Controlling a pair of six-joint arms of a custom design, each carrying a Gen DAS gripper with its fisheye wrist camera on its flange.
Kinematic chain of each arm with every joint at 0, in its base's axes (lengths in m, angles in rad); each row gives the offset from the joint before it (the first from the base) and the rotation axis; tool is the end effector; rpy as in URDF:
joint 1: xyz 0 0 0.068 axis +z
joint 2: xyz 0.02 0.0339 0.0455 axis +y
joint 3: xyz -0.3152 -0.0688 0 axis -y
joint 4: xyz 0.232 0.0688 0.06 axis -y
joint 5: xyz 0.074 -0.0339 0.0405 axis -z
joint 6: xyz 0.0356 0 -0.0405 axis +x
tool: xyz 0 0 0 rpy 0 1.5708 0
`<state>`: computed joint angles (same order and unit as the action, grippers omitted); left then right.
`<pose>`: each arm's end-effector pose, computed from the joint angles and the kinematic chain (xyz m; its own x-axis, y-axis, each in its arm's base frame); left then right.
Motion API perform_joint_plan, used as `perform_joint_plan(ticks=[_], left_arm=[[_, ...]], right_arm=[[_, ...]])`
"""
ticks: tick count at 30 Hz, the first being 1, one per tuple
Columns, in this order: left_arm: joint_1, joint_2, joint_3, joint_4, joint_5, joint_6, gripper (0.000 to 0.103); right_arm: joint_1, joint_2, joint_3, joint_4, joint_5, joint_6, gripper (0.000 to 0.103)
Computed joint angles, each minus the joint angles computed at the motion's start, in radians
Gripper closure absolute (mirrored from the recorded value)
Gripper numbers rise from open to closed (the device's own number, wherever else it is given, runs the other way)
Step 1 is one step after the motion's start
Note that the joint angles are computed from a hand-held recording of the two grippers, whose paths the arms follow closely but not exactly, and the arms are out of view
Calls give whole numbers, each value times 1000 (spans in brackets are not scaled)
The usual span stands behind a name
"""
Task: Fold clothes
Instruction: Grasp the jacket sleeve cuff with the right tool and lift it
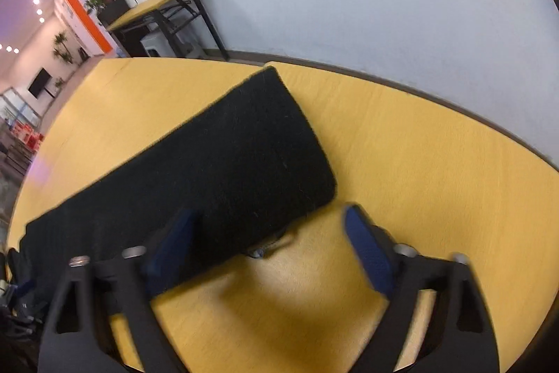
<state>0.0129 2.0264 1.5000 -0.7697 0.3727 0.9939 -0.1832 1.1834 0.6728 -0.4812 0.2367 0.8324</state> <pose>0.4186 -0.0076 0.2287 -0.4522 0.7749 -0.4417 0.8540 0.5190 0.0362 0.1873 -0.0432 0.2534 -0.3297 0.7922 -0.5135 0.8128 0.5149 0.2726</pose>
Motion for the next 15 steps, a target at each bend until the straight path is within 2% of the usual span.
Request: perform_joint_plan(ticks=[1,3,4,7,11,15], left_arm=[[-4,-7,-24,30,-3,1,0],[-4,-15,-54,65,9,-10,0],[-4,-15,-61,72,15,-18,0],[-4,-23,-59,61,29,-27,0],[-9,-26,-91,96,51,-50,0],[-13,-24,-106,109,58,-66,0]], right_arm=[[-29,2,0,12,-15,-22,62],[-77,-9,-15,39,-59,-44,80],[-98,-17,-25,55,-82,-51,85],[-68,-84,-23,51,-64,-39,92],[144,-228,81,-103,152,76,93],[374,-184,245,-218,358,132,93]])
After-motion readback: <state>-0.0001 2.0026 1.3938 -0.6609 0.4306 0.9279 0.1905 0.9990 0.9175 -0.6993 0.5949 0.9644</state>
